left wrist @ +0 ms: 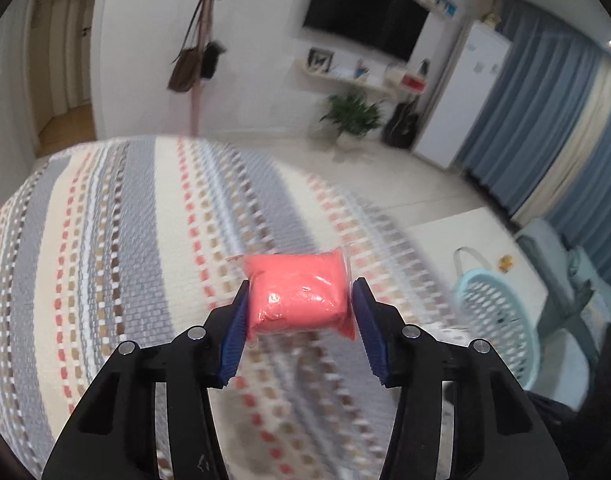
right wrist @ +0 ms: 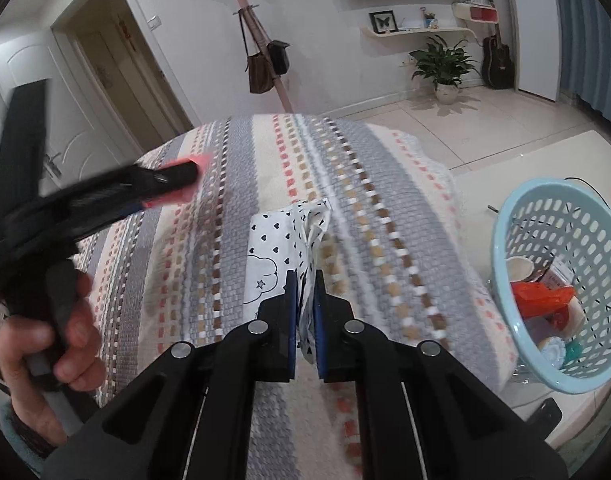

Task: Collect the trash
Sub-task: 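Carry both packets over the blue basket and open both tools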

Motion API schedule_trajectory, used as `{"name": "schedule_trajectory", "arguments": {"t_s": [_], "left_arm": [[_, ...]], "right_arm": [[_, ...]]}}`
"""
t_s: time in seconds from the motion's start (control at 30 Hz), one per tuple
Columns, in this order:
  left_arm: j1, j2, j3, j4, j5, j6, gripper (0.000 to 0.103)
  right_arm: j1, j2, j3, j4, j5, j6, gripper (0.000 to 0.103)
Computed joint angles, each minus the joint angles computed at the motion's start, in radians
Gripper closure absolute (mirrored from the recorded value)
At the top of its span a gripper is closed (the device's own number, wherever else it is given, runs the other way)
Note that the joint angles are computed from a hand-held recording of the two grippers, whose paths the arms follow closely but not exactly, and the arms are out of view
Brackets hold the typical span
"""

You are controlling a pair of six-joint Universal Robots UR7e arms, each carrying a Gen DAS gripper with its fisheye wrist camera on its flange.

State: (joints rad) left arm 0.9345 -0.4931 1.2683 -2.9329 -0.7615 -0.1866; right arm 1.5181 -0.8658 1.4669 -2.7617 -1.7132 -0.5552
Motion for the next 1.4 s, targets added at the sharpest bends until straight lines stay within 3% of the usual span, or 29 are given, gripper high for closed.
{"name": "schedule_trajectory", "arguments": {"t_s": [0.1, 0.33, 0.6, 0.8, 1.03, 1.2, 1.4], "left_arm": [[-0.024, 0.009, -0.012, -0.024, -0.028, 0.006, 0.055], [-0.072, 0.086, -0.116, -0.009, -0.066, 0.059, 0.055], [-0.091, 0.243, -0.341, 0.098, -0.172, 0.087, 0.054], [-0.084, 0.372, -0.519, 0.207, -0.252, 0.033, 0.053], [-0.081, 0.502, -0.707, 0.341, -0.301, 0.020, 0.051], [-0.080, 0.521, -0.733, 0.365, -0.313, 0.022, 0.043], [-0.079, 0.488, -0.651, 0.310, -0.333, 0.009, 0.037]], "right_arm": [[-0.023, -0.026, -0.019, 0.077, 0.065, 0.041, 0.097], [-0.058, -0.095, 0.004, 0.018, 0.101, 0.054, 0.097], [-0.114, -0.127, -0.040, -0.030, 0.058, 0.101, 0.097], [-0.149, -0.105, -0.088, -0.057, -0.048, 0.135, 0.097], [-0.183, -0.094, -0.114, -0.067, -0.109, 0.153, 0.097], [-0.194, -0.088, -0.126, -0.068, -0.134, 0.156, 0.097], [-0.198, -0.100, -0.118, -0.063, -0.142, 0.159, 0.096]]}}
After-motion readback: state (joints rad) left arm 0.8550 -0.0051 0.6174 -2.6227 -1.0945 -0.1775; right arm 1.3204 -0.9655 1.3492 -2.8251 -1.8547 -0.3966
